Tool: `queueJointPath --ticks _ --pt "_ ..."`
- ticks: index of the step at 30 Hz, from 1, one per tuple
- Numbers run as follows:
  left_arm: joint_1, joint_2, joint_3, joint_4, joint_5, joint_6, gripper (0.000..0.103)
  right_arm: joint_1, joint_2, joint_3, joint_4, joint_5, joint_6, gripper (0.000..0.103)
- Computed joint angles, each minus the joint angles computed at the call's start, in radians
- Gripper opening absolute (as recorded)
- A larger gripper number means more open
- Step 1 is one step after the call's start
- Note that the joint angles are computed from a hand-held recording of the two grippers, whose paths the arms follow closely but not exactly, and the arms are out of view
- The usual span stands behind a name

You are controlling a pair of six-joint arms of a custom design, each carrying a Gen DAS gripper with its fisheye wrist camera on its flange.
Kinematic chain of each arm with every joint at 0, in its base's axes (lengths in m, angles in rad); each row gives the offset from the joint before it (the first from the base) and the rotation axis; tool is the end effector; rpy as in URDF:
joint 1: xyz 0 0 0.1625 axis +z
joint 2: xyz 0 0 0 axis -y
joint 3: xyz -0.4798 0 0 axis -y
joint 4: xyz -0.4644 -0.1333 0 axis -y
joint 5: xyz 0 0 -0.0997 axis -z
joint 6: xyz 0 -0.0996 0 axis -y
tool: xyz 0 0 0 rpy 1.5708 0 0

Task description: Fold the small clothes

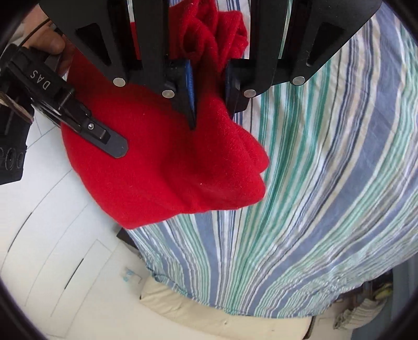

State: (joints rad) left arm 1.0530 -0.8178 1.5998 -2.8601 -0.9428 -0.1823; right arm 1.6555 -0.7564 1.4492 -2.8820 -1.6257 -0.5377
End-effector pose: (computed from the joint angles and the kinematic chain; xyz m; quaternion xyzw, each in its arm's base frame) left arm -0.2213 -0.7761 0.1633 0.0773 0.9207 -0.3267 0.1990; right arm 0.1989 -0.8313 0.1719 0.2836 -0.9090 0.2905 0.0938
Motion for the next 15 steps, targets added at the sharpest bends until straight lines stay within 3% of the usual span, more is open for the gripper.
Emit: queueJointPath --ticks 2,3,4,6,8,11,13,15 --pt "-0.005 -0.007 -0.017 0.049 0.026 -0.015 0.029 0.0 0.002 -0.035 0.056 0.019 0.059 0.036" --pt "-0.005 -0.004 -0.025 0.088 0.061 -0.028 0.048 0.0 0.014 -0.057 0.082 0.0 0.091 0.049" --pt "-0.006 0.007 -0.029 0.112 0.128 -0.034 0.075 0.0 0.025 -0.067 0.077 -0.043 0.112 0.073" --pt "-0.013 0.031 -0.008 0.134 0.31 -0.045 0.084 -0.002 0.023 -0.035 0.011 -0.156 0.12 0.092" --pt "-0.026 -0.001 0.08 0.163 0.396 -0.08 0.084 -0.02 -0.028 0.04 0.002 -0.204 0.108 0.092" --pt "-0.085 -0.07 0.266 0.116 0.467 -0.126 0.086 -0.048 -0.137 0.212 -0.047 -0.232 -0.016 0.092" --pt "-0.15 -0.104 0.379 0.144 0.537 -0.235 0.097 -0.066 -0.217 0.339 -0.097 -0.266 -0.106 0.092" --pt "-0.211 -0.13 0.459 0.169 0.541 -0.318 0.1 -0.087 -0.296 0.442 -0.098 -0.3 -0.145 0.092"
